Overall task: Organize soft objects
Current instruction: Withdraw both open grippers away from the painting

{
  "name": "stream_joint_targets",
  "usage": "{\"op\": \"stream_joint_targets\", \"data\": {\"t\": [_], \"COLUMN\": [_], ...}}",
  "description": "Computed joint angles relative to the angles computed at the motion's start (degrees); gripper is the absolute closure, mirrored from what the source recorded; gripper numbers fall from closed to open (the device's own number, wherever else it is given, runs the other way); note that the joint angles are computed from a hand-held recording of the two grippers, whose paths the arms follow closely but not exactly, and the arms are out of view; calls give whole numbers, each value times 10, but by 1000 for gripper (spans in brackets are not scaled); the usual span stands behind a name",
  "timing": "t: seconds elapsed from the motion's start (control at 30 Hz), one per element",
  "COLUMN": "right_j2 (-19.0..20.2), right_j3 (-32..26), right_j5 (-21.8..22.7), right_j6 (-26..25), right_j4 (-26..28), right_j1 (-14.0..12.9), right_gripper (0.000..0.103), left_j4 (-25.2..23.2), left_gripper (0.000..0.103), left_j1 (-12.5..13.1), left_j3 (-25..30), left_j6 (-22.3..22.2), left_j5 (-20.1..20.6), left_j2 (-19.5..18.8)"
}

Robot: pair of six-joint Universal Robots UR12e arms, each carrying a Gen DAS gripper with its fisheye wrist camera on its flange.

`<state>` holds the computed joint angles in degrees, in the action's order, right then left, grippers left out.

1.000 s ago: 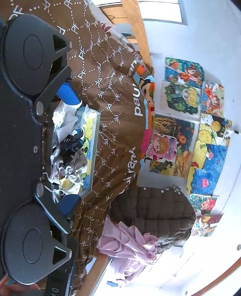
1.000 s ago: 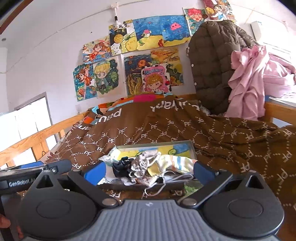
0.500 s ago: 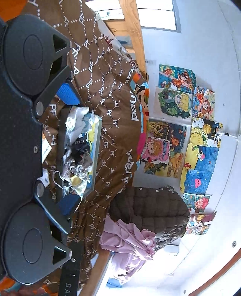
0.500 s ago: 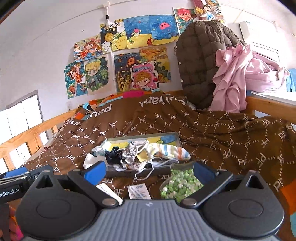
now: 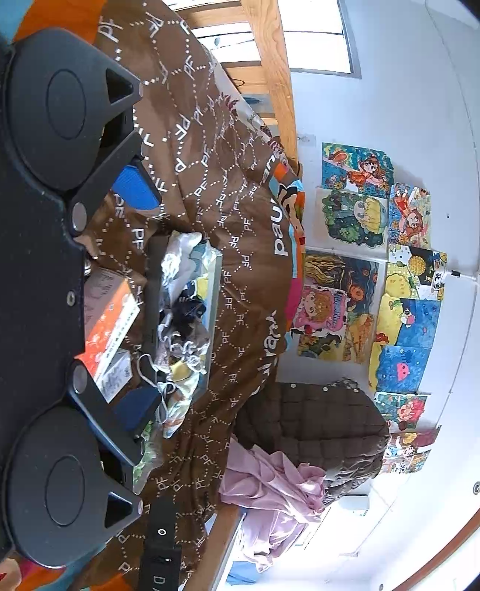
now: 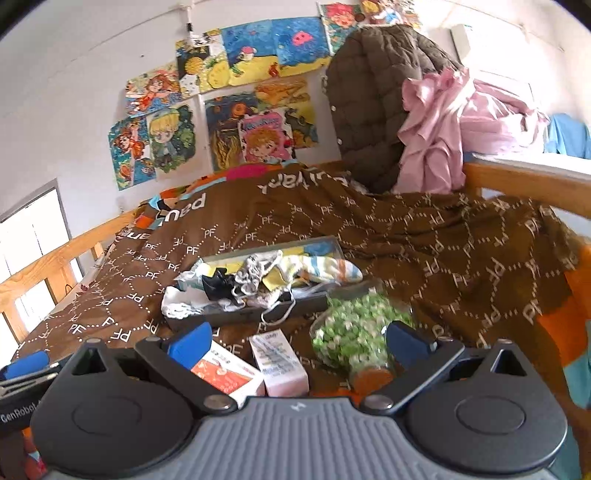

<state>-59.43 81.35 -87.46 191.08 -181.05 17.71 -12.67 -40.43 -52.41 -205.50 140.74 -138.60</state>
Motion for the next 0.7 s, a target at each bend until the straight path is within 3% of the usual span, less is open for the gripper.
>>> {"op": "stream_joint_targets", "data": {"t": [0.4, 0.7], "right_j2": [-5, 1], "right_j3": [3, -16], "right_j5": [-16, -18], "right_j6": [-6, -44], "right_j4": [44, 112], "right_j1": [8, 14], "right_gripper": [0, 0], "left_j4": [-31, -93], "left_gripper": [1, 1], "left_j1": [-5, -2], "left_j3": [-12, -14], "left_j6": [-37, -77], "left_j5": [19, 8], "left_j2": [9, 12]}}
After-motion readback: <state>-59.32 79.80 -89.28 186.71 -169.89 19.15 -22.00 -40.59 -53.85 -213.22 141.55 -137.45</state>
